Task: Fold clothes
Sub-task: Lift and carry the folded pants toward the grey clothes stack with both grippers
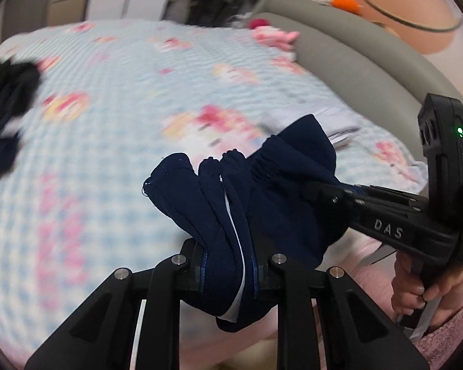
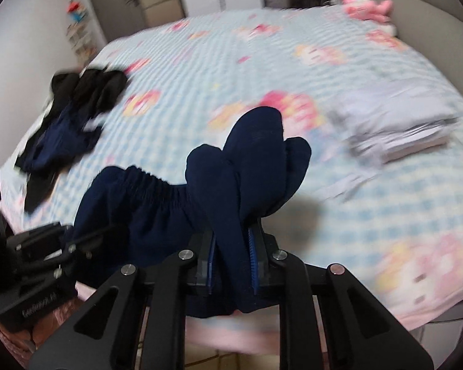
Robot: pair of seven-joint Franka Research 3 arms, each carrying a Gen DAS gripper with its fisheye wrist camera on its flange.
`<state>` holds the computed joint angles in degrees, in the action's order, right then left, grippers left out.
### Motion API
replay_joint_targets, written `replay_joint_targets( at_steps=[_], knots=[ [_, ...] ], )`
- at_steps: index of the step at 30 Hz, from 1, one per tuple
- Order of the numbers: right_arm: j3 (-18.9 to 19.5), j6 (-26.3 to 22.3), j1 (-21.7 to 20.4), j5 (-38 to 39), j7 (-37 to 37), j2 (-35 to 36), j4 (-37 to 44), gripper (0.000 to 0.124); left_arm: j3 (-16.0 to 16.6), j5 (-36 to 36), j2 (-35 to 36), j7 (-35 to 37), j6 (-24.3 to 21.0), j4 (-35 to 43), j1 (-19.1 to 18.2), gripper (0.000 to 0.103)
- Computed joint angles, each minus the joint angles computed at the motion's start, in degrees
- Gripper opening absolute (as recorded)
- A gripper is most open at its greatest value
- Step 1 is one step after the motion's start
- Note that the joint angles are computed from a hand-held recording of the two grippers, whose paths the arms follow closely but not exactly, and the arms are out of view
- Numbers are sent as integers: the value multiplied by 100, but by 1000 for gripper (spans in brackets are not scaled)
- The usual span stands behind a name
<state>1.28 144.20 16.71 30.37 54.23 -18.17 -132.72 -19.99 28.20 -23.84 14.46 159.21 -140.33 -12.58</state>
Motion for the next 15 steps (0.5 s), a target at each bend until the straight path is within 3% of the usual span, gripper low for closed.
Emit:
replay_joint_targets(
  at_steps=[2,5,10,15],
  knots=[
    [-173,-60,-141,-14,-51,272,503,16,-94,302,653,29,164,747,233,21],
    [-325,-105,-419,-105,-85,854,1437,16,10,552,1595,113,301,1818,279,21],
    [-337,-98,-884,-514,313,2154,3166,16,304,846,3266,425,-202,3971,-39,21],
    [-243,-222,-1166,-672,531,3467,4765,18,727,618,4589,431,146,5357,-345,21]
  ],
)
